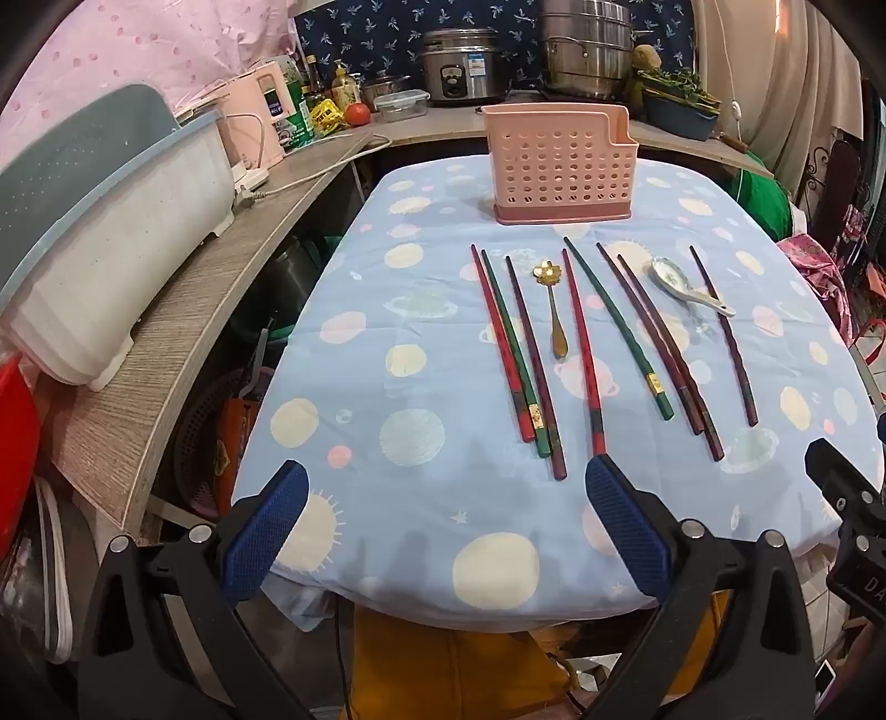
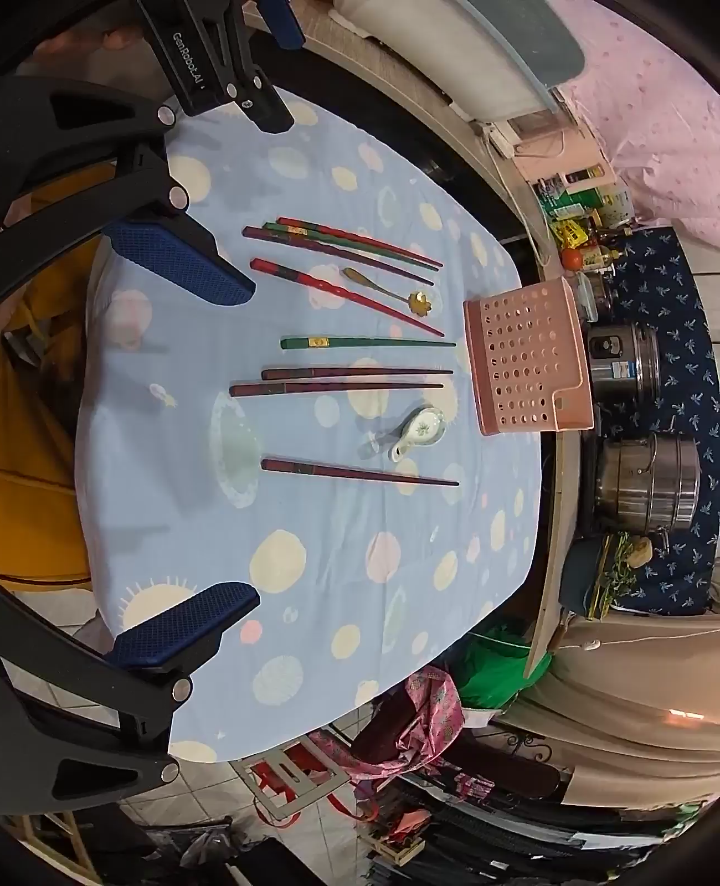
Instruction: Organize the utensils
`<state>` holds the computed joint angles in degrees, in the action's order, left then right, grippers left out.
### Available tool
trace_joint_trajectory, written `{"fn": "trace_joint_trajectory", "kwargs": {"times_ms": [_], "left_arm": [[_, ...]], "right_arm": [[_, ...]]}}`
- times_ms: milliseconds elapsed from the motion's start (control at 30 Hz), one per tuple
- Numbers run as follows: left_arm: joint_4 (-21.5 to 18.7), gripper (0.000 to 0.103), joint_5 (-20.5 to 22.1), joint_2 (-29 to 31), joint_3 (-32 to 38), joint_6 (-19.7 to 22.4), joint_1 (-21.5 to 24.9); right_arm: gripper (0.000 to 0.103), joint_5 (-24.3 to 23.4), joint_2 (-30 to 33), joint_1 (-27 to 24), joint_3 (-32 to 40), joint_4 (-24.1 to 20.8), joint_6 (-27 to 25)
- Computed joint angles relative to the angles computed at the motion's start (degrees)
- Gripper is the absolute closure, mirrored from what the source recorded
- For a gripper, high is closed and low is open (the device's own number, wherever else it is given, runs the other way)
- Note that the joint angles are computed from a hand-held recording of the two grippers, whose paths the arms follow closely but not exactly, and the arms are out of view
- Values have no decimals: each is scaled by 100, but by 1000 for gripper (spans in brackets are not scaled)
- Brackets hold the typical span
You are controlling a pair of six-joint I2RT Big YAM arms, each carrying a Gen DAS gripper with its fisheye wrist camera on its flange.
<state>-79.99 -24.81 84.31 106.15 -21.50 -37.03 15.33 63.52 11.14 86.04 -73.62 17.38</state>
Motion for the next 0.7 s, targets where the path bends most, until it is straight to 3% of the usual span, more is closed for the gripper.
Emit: {"fn": "trace_joint_trajectory", "kwargs": {"times_ms": [700], "left_arm": [[-95,7,75,59,109,-49,10]], "right_arm": [[7,37,26,37,16,-22,13]]}}
